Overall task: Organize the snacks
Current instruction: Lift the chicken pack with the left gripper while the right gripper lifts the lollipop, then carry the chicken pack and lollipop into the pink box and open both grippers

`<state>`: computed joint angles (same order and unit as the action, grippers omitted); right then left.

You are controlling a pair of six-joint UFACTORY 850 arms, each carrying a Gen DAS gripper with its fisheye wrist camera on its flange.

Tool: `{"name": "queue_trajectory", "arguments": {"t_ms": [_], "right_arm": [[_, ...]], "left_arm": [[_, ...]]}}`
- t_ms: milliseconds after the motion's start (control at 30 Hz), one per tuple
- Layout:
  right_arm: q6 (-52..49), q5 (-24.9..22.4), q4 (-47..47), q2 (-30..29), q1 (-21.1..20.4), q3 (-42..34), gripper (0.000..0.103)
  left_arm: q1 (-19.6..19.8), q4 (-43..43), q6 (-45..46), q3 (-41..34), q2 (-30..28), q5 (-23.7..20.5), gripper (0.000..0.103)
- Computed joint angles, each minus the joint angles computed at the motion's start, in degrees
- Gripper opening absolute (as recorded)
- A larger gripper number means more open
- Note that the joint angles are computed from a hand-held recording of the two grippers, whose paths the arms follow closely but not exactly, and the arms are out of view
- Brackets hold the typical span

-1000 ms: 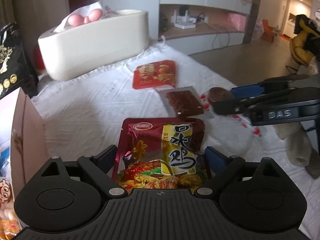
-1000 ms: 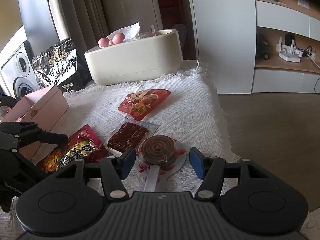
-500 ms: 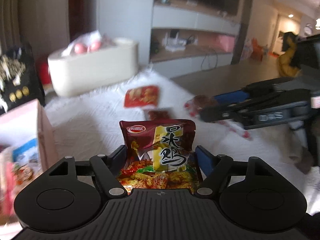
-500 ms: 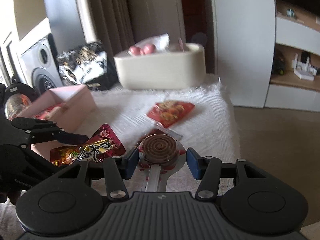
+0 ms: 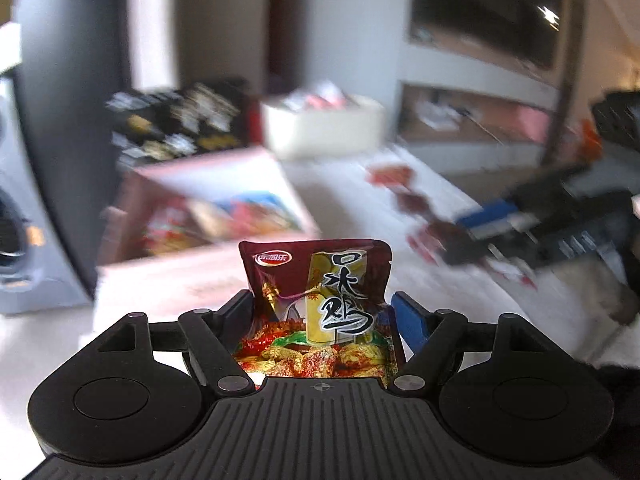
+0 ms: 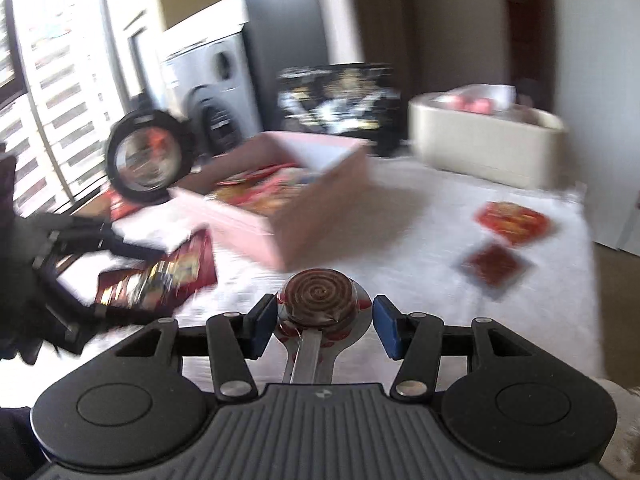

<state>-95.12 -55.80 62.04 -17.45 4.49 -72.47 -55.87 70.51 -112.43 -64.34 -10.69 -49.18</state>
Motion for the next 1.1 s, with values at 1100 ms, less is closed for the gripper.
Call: {"name": "queue_trajectory", "arguments": {"t_ms": [1100], "right_arm": [[10.48, 13.58, 9.57, -12.70, 12.80, -19.42, 0.061]], "left_arm": [[19.90, 22.07, -29.40, 4.24, 0.07, 8.95, 0.085]]}}
